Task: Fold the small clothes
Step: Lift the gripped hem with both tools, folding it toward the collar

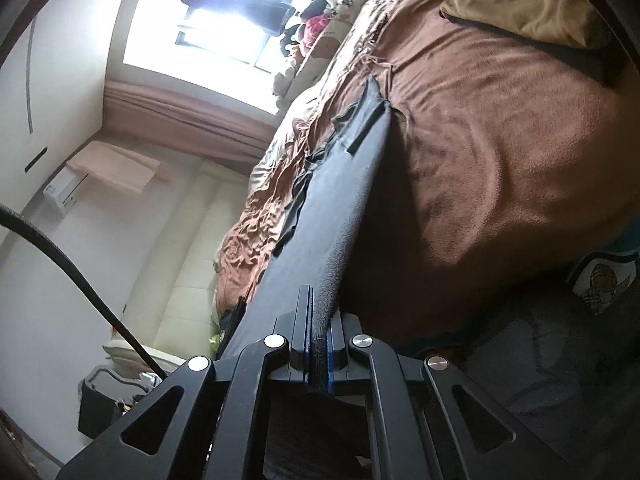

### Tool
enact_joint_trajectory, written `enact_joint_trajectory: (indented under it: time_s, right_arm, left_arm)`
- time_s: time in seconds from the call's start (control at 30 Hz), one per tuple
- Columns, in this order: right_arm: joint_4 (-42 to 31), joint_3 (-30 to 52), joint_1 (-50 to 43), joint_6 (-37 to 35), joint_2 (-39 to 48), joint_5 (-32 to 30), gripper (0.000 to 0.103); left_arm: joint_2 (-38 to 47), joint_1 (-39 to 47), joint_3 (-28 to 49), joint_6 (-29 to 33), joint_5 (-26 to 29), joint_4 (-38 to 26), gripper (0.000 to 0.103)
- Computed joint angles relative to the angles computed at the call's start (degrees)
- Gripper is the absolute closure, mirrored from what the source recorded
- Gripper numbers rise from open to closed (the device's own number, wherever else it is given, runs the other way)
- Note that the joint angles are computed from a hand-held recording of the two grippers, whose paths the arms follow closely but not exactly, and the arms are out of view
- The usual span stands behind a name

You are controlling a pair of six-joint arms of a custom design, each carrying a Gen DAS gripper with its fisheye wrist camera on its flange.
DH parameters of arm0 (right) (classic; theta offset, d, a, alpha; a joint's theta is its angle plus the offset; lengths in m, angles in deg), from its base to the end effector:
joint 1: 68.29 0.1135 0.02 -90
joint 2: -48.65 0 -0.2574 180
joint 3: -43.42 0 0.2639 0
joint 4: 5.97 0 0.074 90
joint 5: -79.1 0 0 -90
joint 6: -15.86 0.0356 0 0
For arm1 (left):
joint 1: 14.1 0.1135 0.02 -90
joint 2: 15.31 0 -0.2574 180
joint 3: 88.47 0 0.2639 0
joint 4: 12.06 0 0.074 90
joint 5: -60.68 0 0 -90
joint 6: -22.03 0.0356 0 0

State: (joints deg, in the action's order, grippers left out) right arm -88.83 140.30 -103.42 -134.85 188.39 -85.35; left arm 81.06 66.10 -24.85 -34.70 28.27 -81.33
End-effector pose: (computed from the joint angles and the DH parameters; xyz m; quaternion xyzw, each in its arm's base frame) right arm 0.3151 -0.1797 0.0325 0.0131 0.7802 0.5671 0.2637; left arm 0.0724 0.2423 0.1355 -0.3933 0.7794 -0.3395 0.3502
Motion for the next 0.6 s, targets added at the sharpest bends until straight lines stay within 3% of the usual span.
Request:
enact_joint_trajectory:
  time_s: [0.17,0.43,0.6]
  right_arm:
    - [-0.84,-0.72,-1.49,-1.95,-0.34,1.33,0.101]
    - [-10.16,0.36,-4.9,-13.61,0.15,2.97,0.101]
    - [-12.54,-0.39,-6.18,-16.94,-0.98,3.95,0.101]
  left_arm:
    - [0.86,4.12,1.11,9.16,0.3,-8.19,0.098]
    - [2.72,12.46,3.52,25.69,-1.4,-22.4,0.099]
    - [4.09,17.04,5.38,34.65,-2.6,-30.47,0.099]
